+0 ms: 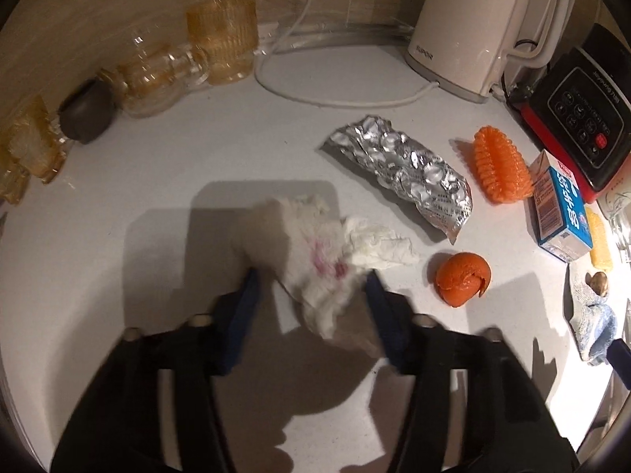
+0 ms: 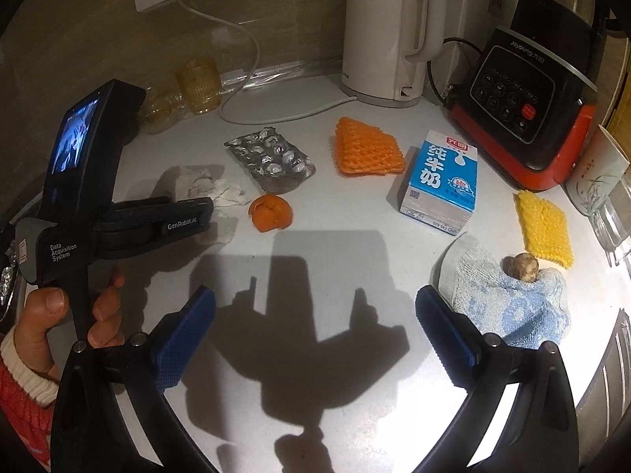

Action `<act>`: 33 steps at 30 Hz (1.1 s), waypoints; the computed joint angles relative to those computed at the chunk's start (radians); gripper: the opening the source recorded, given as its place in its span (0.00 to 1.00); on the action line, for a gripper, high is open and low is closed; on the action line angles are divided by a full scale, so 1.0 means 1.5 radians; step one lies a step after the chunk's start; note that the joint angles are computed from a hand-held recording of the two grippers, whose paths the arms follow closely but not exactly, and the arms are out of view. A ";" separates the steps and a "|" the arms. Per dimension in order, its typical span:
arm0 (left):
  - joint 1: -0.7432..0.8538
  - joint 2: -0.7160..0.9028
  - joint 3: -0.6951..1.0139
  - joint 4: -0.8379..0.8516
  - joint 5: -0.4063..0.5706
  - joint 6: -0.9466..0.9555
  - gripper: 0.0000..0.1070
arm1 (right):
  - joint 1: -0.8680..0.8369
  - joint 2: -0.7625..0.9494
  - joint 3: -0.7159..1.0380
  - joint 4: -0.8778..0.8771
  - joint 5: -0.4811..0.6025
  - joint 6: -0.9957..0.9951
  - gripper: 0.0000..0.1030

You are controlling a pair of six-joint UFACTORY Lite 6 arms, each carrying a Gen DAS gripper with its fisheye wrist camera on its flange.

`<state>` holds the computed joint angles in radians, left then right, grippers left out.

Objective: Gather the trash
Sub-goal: 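Grasp the round orange peel with the right gripper while the left holds the tissue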

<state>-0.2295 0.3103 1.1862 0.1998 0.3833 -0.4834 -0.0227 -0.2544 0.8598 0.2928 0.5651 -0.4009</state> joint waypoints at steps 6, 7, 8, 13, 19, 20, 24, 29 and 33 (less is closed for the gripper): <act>0.017 -0.008 -0.009 -0.053 -0.014 0.068 0.20 | 0.017 0.034 0.019 -0.004 -0.021 0.009 0.98; 0.023 -0.011 -0.011 -0.071 -0.015 0.085 0.19 | 0.020 0.040 0.022 -0.003 -0.028 0.008 0.98; 0.026 -0.013 -0.012 -0.077 -0.016 0.092 0.19 | 0.025 0.046 0.025 -0.007 -0.033 0.012 0.98; 0.044 -0.054 -0.049 -0.104 -0.022 0.130 0.18 | 0.049 0.110 0.060 -0.011 -0.064 0.010 0.94; 0.059 -0.104 -0.090 -0.131 -0.028 0.175 0.18 | 0.077 0.227 0.133 -0.025 -0.092 0.035 0.81; 0.063 -0.112 -0.097 -0.143 -0.028 0.190 0.18 | 0.080 0.246 0.146 -0.025 -0.095 0.039 0.78; 0.076 -0.138 -0.117 -0.164 -0.030 0.220 0.18 | 0.092 0.318 0.197 -0.027 -0.096 0.056 0.68; 0.088 -0.165 -0.139 -0.180 -0.030 0.246 0.18 | 0.105 0.362 0.227 -0.021 -0.102 0.060 0.62; 0.094 -0.169 -0.144 -0.201 -0.029 0.267 0.18 | 0.116 0.378 0.242 -0.036 -0.099 0.073 0.50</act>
